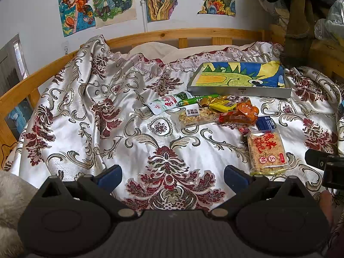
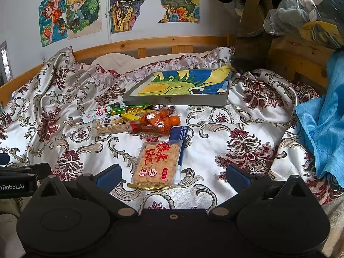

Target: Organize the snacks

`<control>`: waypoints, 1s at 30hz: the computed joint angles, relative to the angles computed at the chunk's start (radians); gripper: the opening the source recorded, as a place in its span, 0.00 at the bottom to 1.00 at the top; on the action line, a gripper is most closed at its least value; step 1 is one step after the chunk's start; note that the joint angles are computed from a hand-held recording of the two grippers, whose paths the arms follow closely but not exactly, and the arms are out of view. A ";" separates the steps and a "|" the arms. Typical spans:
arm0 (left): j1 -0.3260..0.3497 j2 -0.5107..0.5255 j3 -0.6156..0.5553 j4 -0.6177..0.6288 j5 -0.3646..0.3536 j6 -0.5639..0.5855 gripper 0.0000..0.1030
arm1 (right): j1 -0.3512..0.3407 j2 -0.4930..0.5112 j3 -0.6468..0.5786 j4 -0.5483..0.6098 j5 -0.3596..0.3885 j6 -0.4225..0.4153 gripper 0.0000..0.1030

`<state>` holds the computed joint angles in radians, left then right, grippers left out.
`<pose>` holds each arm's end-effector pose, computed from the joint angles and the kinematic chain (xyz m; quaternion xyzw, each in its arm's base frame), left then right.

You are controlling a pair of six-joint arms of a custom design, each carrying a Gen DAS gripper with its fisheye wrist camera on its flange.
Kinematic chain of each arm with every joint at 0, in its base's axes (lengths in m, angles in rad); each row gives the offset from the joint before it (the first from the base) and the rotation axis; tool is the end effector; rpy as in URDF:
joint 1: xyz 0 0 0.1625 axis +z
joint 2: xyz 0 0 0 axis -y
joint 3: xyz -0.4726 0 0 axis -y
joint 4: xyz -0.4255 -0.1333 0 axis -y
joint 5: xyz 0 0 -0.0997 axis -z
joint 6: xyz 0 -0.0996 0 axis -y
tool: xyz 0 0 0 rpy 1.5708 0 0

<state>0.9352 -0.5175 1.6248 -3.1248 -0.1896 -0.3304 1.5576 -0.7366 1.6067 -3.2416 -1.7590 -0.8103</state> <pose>-0.2290 -0.6997 0.0418 -0.0252 0.7644 -0.4397 0.4708 0.1046 -0.7655 0.1582 0.3221 -0.8592 0.3210 0.2346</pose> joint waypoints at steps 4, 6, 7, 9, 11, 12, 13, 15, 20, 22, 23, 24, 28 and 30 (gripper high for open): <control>0.000 -0.001 0.000 0.004 0.000 -0.003 1.00 | 0.000 0.000 0.000 0.000 0.000 0.000 1.00; 0.000 0.000 0.000 0.000 0.000 -0.001 1.00 | 0.000 0.000 0.000 0.000 0.000 0.000 1.00; 0.000 0.000 0.000 0.000 0.000 -0.001 1.00 | 0.000 0.000 0.000 0.000 0.000 0.000 1.00; 0.000 0.000 0.000 0.001 0.000 -0.001 1.00 | 0.000 0.000 0.000 0.000 -0.001 -0.001 1.00; 0.000 0.000 0.000 0.001 0.000 -0.001 1.00 | 0.000 0.000 0.000 0.000 -0.001 -0.001 1.00; 0.000 0.000 0.000 0.001 0.000 -0.001 1.00 | 0.000 0.000 0.000 0.000 -0.001 -0.001 1.00; 0.000 -0.001 0.001 0.006 -0.002 -0.004 1.00 | 0.000 0.000 0.000 0.000 -0.001 -0.001 1.00; 0.001 0.000 0.000 0.009 -0.003 -0.008 1.00 | 0.000 0.000 0.000 -0.001 -0.002 -0.001 1.00; 0.001 0.000 0.000 0.009 -0.002 -0.007 1.00 | 0.000 0.000 0.000 0.001 -0.001 0.000 1.00; 0.001 0.000 0.000 0.007 -0.003 -0.007 1.00 | 0.000 0.001 0.000 -0.002 -0.002 0.000 1.00; 0.001 0.000 0.000 0.007 -0.003 -0.007 1.00 | 0.000 0.001 0.000 -0.001 -0.002 0.000 1.00; 0.001 0.000 0.000 0.007 -0.003 -0.007 1.00 | 0.000 0.001 0.000 -0.001 -0.002 0.000 1.00; 0.001 0.000 0.000 0.007 -0.003 -0.006 1.00 | 0.000 0.001 0.000 0.000 -0.002 0.000 1.00; 0.001 -0.001 0.000 0.010 -0.003 -0.008 1.00 | 0.000 0.001 0.000 0.000 -0.002 0.000 1.00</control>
